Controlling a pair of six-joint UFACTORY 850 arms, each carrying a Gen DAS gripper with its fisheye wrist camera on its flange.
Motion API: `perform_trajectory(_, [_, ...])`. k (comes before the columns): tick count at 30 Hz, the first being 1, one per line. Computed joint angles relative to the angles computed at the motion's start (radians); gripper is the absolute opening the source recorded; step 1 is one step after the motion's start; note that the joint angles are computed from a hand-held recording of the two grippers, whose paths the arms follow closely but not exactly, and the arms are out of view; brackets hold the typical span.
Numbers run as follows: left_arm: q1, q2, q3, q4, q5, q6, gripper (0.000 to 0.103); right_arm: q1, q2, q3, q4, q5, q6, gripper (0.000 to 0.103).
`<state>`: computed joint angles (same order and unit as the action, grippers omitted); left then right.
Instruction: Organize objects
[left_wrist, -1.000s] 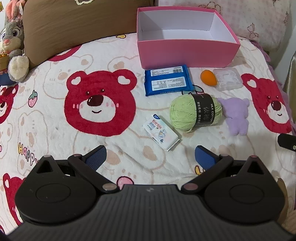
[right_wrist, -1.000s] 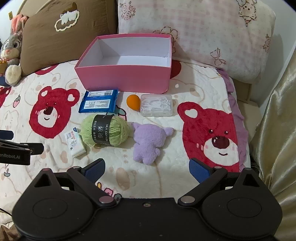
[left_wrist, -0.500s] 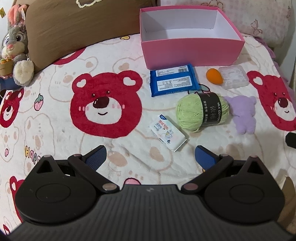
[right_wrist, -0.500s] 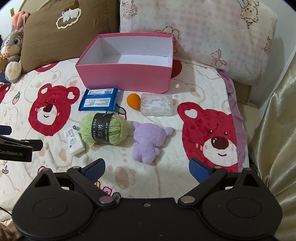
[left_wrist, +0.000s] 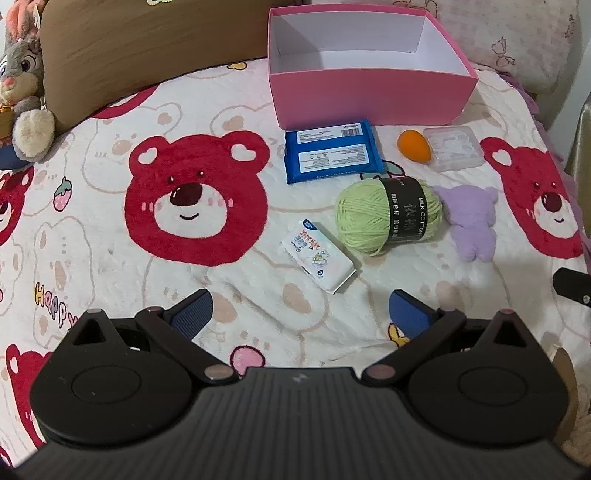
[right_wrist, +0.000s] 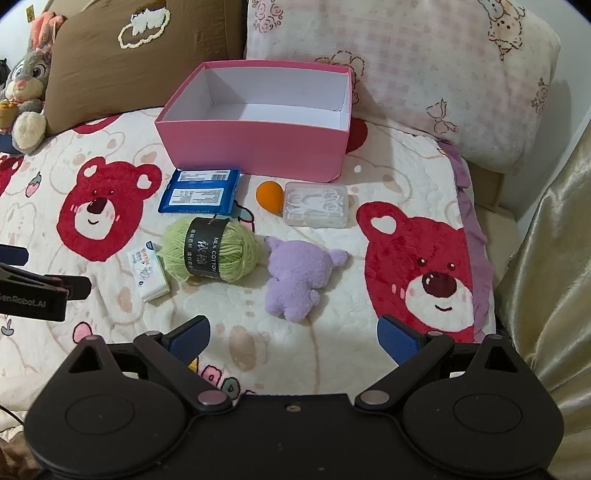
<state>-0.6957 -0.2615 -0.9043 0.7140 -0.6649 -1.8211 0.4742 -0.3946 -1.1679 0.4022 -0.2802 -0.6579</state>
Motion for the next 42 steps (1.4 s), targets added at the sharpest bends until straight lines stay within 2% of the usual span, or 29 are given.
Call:
perform_trajectory(5, [0.006,0.013,0.014,0.009,0.046,-0.018,0.103,0.001,0.0,0.002,-0.026,0.006,0.03,0.099])
perform_trajectory(11, [-0.002,0.011,0.009,0.024,0.022,-0.033,0.103,0.0,0.001,0.001,-0.033,0.006,0.039,0.099])
perform_trajectory(37, [0.01,0.03,0.034,0.017,0.093,-0.053,0.103,0.003,0.005,0.009,-0.041,0.009,0.037,0.099])
perform_trajectory(39, [0.007,0.033,0.034,0.045,0.083,-0.067,0.103,0.005,0.004,0.01,-0.051,0.014,0.049,0.099])
perform_trajectory(42, [0.007,0.014,0.001,0.029,0.005,-0.009,0.103,0.014,0.014,0.016,-0.13,0.032,0.129,0.099])
